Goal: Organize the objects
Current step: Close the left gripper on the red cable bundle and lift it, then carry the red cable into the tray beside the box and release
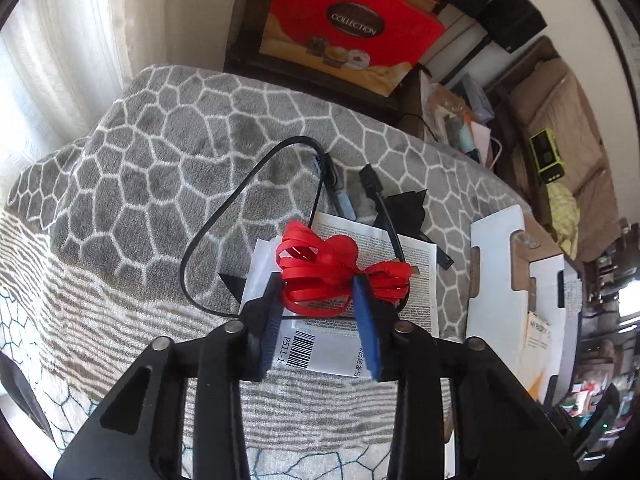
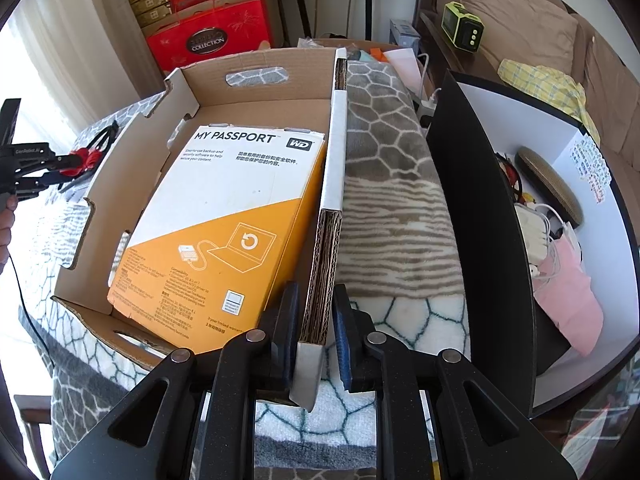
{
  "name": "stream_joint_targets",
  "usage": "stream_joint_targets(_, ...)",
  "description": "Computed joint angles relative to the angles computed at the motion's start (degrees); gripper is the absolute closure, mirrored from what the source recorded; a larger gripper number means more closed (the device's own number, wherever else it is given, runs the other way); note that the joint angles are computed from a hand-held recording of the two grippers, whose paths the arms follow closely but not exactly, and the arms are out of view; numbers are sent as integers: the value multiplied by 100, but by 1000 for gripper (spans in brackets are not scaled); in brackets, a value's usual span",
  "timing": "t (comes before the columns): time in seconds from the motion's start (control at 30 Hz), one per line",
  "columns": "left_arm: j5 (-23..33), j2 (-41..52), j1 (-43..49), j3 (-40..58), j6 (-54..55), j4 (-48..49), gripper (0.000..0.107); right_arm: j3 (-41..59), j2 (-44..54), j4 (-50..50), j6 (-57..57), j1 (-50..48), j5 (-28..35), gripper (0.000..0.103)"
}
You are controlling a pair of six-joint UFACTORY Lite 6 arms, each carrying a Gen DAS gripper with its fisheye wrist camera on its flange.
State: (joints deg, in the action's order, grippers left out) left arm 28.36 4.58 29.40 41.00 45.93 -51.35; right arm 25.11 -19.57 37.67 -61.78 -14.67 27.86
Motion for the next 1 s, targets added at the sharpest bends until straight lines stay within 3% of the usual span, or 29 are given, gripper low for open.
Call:
stream_joint_targets(0.17, 276, -358, 247, -148, 344, -251, 84, 9, 34, -25, 44, 28, -38, 87)
stream_joint_targets(0.7, 1586, -1990, 887, -662, 749, -677, 92, 56, 147, -30, 130, 104, -109, 87)
stream_joint_targets(1.0, 1664, -2409, 750, -722, 494, -521, 93, 60, 201, -28, 135, 113, -156, 87)
